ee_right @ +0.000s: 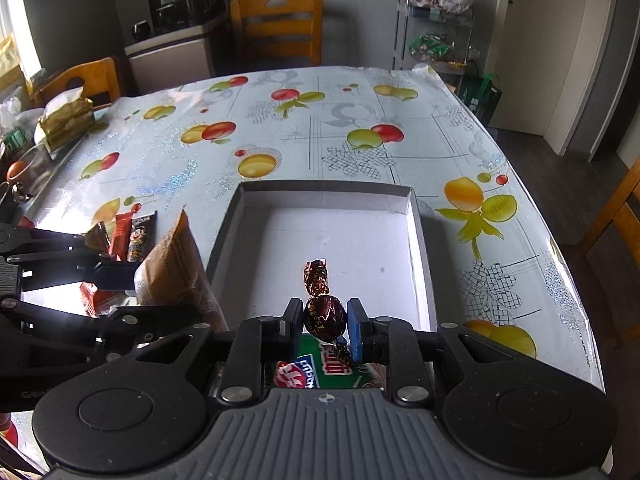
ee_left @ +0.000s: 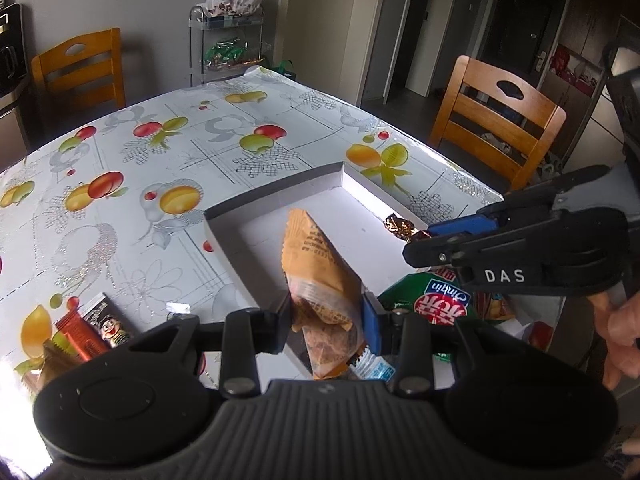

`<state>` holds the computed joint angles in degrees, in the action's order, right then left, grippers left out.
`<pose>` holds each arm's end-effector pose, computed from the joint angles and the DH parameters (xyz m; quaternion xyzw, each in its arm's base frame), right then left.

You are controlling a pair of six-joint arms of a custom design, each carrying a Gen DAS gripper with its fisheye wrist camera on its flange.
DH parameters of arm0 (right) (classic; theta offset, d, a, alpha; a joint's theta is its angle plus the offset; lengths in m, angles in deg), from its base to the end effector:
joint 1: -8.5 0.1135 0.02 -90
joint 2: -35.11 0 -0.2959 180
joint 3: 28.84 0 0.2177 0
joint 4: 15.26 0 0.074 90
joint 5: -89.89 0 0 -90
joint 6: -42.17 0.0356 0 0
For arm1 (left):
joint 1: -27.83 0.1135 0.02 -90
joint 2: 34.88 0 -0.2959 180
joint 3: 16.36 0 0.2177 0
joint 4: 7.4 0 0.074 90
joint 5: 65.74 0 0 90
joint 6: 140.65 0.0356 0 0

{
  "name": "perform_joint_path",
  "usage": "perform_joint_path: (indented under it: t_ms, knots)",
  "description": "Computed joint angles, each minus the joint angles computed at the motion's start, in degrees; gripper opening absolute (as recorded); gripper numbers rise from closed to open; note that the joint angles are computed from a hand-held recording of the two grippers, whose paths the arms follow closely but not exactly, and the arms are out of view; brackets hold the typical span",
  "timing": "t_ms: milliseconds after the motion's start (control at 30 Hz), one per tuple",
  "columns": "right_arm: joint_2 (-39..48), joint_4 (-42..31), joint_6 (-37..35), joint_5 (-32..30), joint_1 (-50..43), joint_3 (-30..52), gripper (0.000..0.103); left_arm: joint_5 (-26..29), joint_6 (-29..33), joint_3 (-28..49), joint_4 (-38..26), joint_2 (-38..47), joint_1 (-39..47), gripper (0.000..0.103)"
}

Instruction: Organize snacks

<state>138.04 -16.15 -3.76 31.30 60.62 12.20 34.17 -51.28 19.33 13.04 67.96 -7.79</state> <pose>0.1599 0.1753 0.1171 -0.0021 0.9378 -0.0071 0.3471 0.1957 -0.1477 0.1220 0.3088 0.8736 -0.1906 0.3243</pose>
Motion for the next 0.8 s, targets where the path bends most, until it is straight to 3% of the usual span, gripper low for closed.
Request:
perform_joint_path:
  t_ms: [800]
  knots:
    - [2.5,5.5,-5.0,-4.4,-5.7,-2.0,0.025,-2.9,-1.5,8.5,-2.3,8.1,-4.7,0.034]
